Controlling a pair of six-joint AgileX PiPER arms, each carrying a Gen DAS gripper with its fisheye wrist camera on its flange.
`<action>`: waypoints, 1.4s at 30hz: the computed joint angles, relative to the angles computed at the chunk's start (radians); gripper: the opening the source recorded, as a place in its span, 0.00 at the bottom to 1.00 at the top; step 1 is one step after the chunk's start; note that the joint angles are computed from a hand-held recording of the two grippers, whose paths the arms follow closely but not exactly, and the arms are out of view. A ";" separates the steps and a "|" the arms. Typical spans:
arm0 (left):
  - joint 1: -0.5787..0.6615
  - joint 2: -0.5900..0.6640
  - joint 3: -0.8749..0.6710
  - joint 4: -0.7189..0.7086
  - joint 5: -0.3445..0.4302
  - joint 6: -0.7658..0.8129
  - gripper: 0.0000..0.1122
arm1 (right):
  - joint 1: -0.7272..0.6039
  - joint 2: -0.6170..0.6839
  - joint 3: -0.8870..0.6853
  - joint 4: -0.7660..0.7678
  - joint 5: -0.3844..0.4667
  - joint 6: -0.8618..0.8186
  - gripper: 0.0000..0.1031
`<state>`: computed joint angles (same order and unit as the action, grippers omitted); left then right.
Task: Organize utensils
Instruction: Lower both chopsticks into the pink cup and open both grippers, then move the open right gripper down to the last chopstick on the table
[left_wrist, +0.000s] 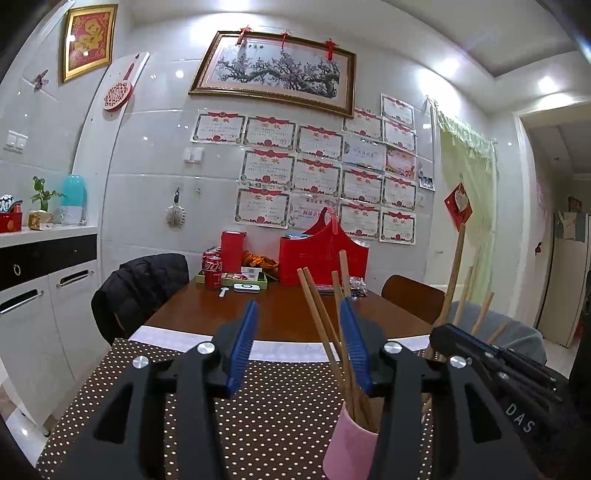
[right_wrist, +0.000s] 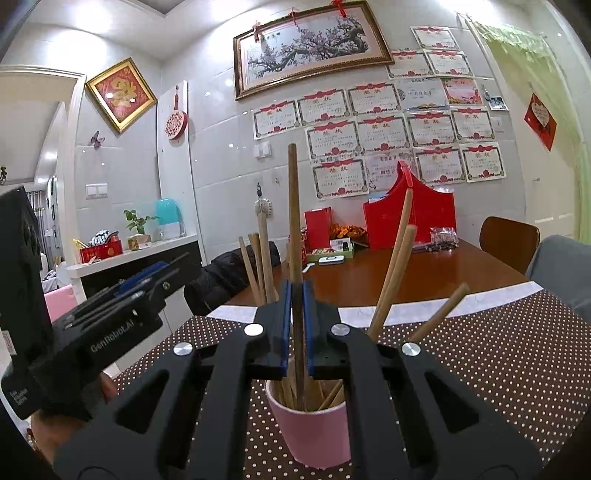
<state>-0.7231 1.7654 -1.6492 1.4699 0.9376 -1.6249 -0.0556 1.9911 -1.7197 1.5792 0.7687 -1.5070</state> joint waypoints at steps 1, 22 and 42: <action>-0.002 -0.002 0.001 -0.002 0.003 0.004 0.43 | 0.000 0.000 0.002 -0.004 0.000 0.003 0.07; -0.134 -0.140 0.107 -0.001 0.151 0.017 0.57 | -0.089 -0.269 0.283 0.144 0.017 -0.183 0.71; -0.183 -0.156 0.110 -0.285 0.152 0.181 0.58 | -0.050 -0.111 -0.021 -0.989 0.156 0.884 0.52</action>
